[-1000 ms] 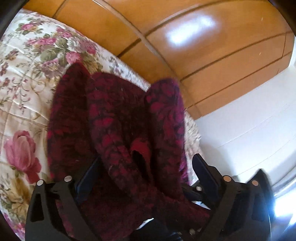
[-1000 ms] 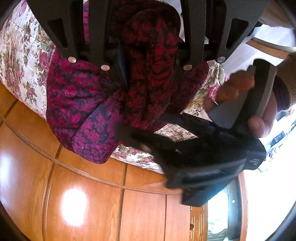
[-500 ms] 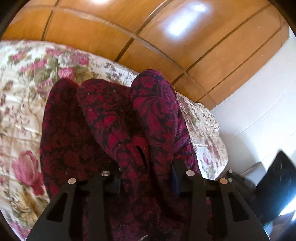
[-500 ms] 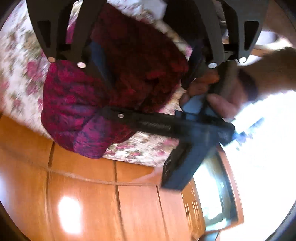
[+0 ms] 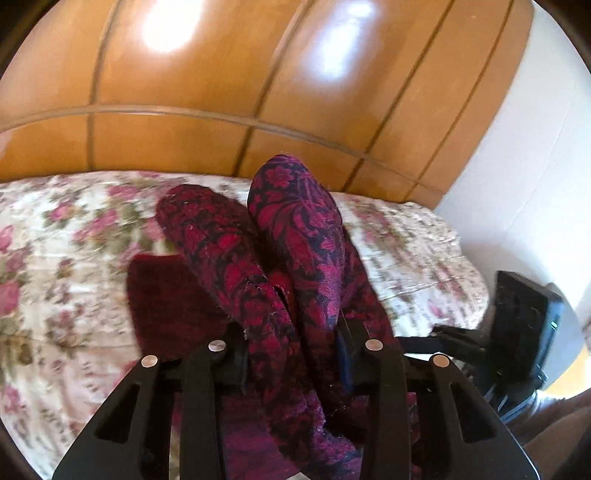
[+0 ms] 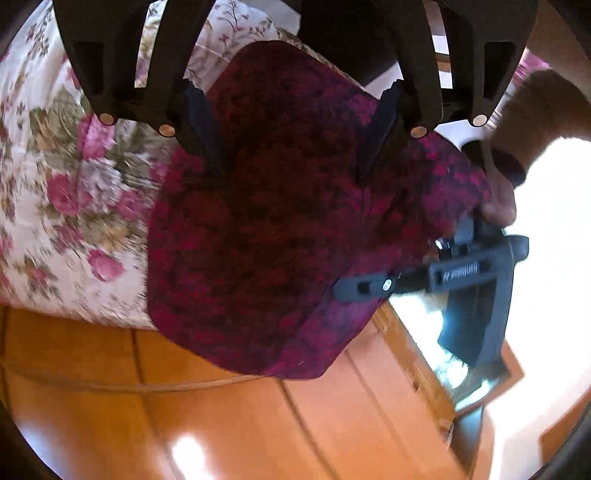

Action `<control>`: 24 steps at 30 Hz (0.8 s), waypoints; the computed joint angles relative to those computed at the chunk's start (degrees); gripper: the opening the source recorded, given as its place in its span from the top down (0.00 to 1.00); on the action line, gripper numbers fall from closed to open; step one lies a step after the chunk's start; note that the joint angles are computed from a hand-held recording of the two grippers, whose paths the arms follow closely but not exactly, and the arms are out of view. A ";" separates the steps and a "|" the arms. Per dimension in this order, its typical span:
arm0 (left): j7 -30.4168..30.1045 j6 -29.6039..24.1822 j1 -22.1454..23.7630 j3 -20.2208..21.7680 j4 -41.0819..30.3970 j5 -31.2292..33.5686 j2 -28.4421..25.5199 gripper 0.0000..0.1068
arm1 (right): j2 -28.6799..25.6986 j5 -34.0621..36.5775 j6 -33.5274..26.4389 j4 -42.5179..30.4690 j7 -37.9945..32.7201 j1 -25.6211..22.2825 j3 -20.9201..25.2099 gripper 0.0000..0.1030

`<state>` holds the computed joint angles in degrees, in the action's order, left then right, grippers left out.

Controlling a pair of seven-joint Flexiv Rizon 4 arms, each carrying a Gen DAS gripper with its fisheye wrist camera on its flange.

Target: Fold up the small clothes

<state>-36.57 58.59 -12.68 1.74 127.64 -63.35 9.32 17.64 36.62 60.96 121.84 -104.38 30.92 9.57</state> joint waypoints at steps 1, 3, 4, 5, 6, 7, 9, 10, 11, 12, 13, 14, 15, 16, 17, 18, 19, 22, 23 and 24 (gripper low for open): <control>-0.47 0.09 0.32 0.39 0.67 0.05 0.03 0.69 | -1.05 -3.60 2.18 0.49 2.06 -0.77 2.59 0.29; -1.46 1.65 1.01 0.86 2.69 0.21 -0.18 0.69 | -2.66 -8.98 5.03 1.56 5.16 -1.18 5.38 0.29; -2.19 2.34 1.25 1.11 4.13 -0.44 -0.43 0.69 | -3.75 -14.19 7.02 2.67 7.89 -1.96 7.67 0.29; -2.40 2.57 1.35 1.23 5.03 -1.59 -0.63 0.69 | -4.59 -19.60 8.88 4.02 10.58 -2.74 9.56 0.29; -1.71 3.17 1.13 1.26 6.20 -4.58 -1.02 0.68 | -5.11 -23.70 10.46 5.25 12.50 -3.28 10.60 0.29; 0.05 4.62 0.48 0.94 7.68 -9.55 -1.25 0.67 | -5.88 -29.67 12.61 6.90 15.39 -4.50 12.34 0.29; 2.02 6.77 -0.39 -0.09 9.46 -15.52 -0.68 0.63 | -6.50 -35.63 14.27 8.63 18.30 -4.92 13.09 0.28; 2.64 7.88 -0.90 -0.65 10.11 -18.21 -0.07 0.62 | -6.29 -35.63 13.78 8.71 17.65 -3.89 12.23 0.26; 3.32 9.04 -1.32 -1.18 10.50 -20.35 0.28 0.61 | -5.51 -32.86 12.01 8.12 15.26 -1.75 10.31 0.24; 3.58 9.70 -1.38 -1.52 10.42 -20.65 0.28 0.60 | -4.49 -27.13 8.48 6.48 11.02 1.56 7.12 0.24; 3.85 11.47 -1.65 -2.14 10.50 -20.49 0.52 0.58 | -3.61 -22.66 5.49 4.98 8.05 3.40 4.75 0.24; 2.89 13.20 -1.77 -2.60 10.59 -18.62 0.83 0.55 | -3.33 -17.17 1.82 2.44 4.17 5.03 1.54 0.24; 2.28 14.13 -1.90 -2.65 10.62 -17.08 0.89 0.54 | -2.63 -11.71 -1.77 0.08 1.47 5.73 -0.88 0.24; 1.55 14.83 -1.93 -2.50 10.68 -15.08 1.15 0.54 | -2.32 -7.24 -4.10 -2.05 0.00 5.69 -2.92 0.24; 1.53 15.40 -2.22 -2.39 10.48 -14.23 1.13 0.54 | -2.21 -5.81 -4.90 -3.08 -0.04 5.03 -3.16 0.24; 1.35 15.81 -2.51 -2.26 10.36 -13.50 1.14 0.54 | -2.60 -4.70 -5.17 -4.53 0.41 4.10 -3.52 0.24; 0.63 16.17 -2.72 -2.13 10.46 -12.44 1.29 0.54 | -3.27 -5.11 -4.71 -5.56 1.66 2.91 -3.02 0.24; -1.31 18.45 -3.20 -1.98 10.54 -8.92 0.97 0.52 | -7.29 -12.17 -2.37 -8.09 9.08 -1.55 0.44 0.24; -1.78 18.78 -3.42 -1.77 10.46 -8.13 0.86 0.52 | -9.38 -14.75 -2.07 -9.36 12.01 -2.67 1.16 0.24; -2.90 19.13 -3.52 -1.61 10.63 -6.86 1.06 0.51 | -10.67 -15.68 -2.68 -10.50 13.68 -3.29 1.52 0.24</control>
